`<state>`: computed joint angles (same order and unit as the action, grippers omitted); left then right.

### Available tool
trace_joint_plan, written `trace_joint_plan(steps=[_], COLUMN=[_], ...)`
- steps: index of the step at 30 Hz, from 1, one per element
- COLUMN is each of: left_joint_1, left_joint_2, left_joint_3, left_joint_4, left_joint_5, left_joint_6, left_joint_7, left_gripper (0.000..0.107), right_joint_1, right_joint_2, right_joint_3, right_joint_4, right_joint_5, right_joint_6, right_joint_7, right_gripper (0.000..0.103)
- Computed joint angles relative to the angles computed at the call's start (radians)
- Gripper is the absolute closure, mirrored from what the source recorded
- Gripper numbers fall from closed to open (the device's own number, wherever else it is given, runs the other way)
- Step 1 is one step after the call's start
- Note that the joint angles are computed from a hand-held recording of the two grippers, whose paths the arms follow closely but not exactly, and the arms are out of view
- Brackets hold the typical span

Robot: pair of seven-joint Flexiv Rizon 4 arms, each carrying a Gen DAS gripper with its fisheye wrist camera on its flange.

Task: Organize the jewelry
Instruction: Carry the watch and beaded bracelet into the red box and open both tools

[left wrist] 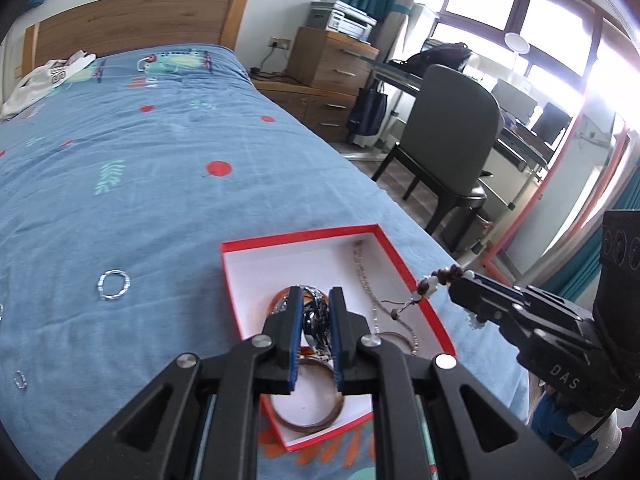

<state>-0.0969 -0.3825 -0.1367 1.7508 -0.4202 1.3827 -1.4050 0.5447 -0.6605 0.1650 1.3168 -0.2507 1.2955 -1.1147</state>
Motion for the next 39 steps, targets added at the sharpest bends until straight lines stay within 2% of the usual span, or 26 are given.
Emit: trace_joint_plan(steps=[18, 34, 36, 39], left_joint_1=[-0.073, -0.084, -0.084, -0.072], left_joint_2=[-0.133, -0.128, -0.123, -0.103], left_joint_3=[0.08, 0.109, 0.111, 0.094], left_joint_4=[-0.104, -0.107, -0.105, -0.084], left_joint_5=[0.16, 0.235, 0.241, 0.231], left_joint_6=[-0.137, -0.202, -0.212, -0.194], left_joint_7=[-0.109, -0.177, -0.183, -0.173], left_gripper=[0.095, 0.093, 0.093, 0.091], right_joint_1=[-0.044, -0.038, -0.036, -0.033], right_joint_2=[-0.049, -0.037, -0.033, -0.023], right_joint_3=[0.033, 0.022, 0.018, 0.011], right_joint_4=[0.016, 0.049, 0.052, 0.062], right_joint_5=[0.064, 0.069, 0.067, 0.063], right_joint_6=[-0.065, -0.153, -0.166, -0.16], right_joint_7=[-0.04, -0.032, -0.025, -0.01], right_gripper=[0.089, 0.088, 0.086, 0.077])
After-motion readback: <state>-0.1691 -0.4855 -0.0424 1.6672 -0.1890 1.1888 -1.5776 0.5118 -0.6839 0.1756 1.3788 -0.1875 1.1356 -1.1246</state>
